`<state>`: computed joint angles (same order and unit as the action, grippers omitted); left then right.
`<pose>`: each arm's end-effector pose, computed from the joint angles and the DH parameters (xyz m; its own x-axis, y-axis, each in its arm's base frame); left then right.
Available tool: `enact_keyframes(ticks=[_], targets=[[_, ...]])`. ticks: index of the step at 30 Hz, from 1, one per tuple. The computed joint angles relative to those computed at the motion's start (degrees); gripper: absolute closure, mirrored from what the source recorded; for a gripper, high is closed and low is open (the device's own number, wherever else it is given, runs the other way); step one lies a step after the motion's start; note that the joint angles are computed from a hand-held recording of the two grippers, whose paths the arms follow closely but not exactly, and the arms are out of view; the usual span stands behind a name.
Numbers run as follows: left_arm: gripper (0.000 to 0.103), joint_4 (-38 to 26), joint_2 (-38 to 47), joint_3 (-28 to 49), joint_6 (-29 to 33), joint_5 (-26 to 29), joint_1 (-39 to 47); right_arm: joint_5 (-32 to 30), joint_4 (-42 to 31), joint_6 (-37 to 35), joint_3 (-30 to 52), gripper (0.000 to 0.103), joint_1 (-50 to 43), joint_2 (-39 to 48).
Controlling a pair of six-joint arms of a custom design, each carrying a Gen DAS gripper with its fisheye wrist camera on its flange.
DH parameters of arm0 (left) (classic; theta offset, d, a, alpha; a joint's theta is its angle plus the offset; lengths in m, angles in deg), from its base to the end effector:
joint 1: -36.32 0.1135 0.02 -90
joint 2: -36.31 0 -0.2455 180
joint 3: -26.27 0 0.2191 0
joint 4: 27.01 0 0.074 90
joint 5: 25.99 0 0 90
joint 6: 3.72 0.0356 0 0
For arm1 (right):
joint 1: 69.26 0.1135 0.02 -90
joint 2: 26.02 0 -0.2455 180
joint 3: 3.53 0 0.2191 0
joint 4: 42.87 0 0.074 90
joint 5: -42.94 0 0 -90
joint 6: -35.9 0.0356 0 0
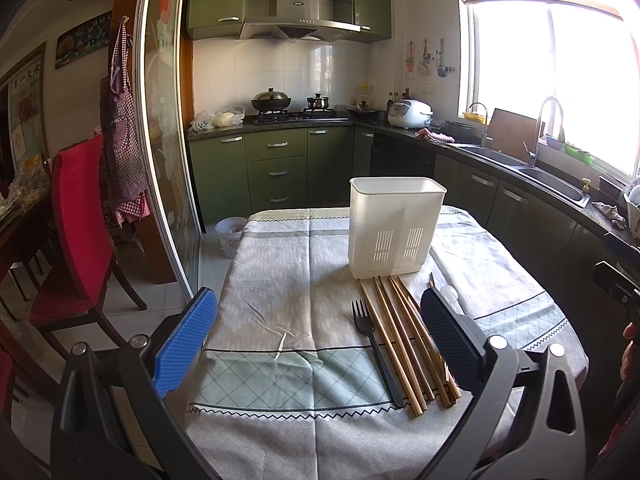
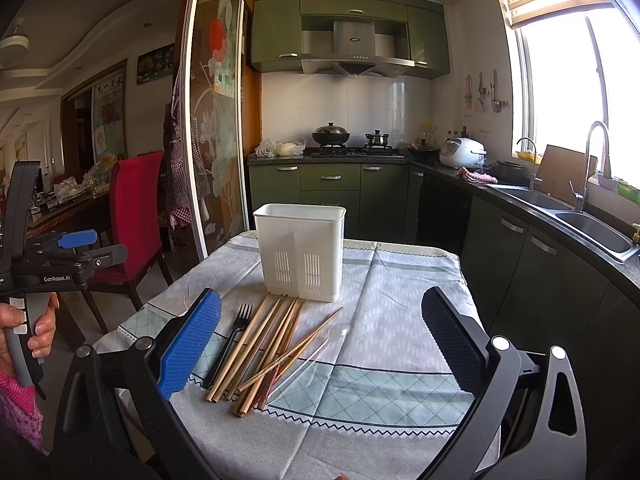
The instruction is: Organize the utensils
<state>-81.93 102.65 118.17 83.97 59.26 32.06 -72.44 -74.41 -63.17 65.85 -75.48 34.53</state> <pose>0.2142 -0.0130 0.3792 -0.4886 -0.0039 -0.8725 -0.0177 0.9998 0.0054 0.2141 -0.0080 0.3199 -0.3325 -0.1070 -0.9370 -0.3520 0.9358 0.0180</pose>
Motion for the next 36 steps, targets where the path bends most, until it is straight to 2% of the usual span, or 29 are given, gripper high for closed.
enact_keyframes(ticks=[36], targets=[[0.006, -0.44, 0.07, 0.11, -0.08, -0.11, -0.33, -0.04, -1.5, -0.46, 1.29, 0.004, 0.07, 0.7]])
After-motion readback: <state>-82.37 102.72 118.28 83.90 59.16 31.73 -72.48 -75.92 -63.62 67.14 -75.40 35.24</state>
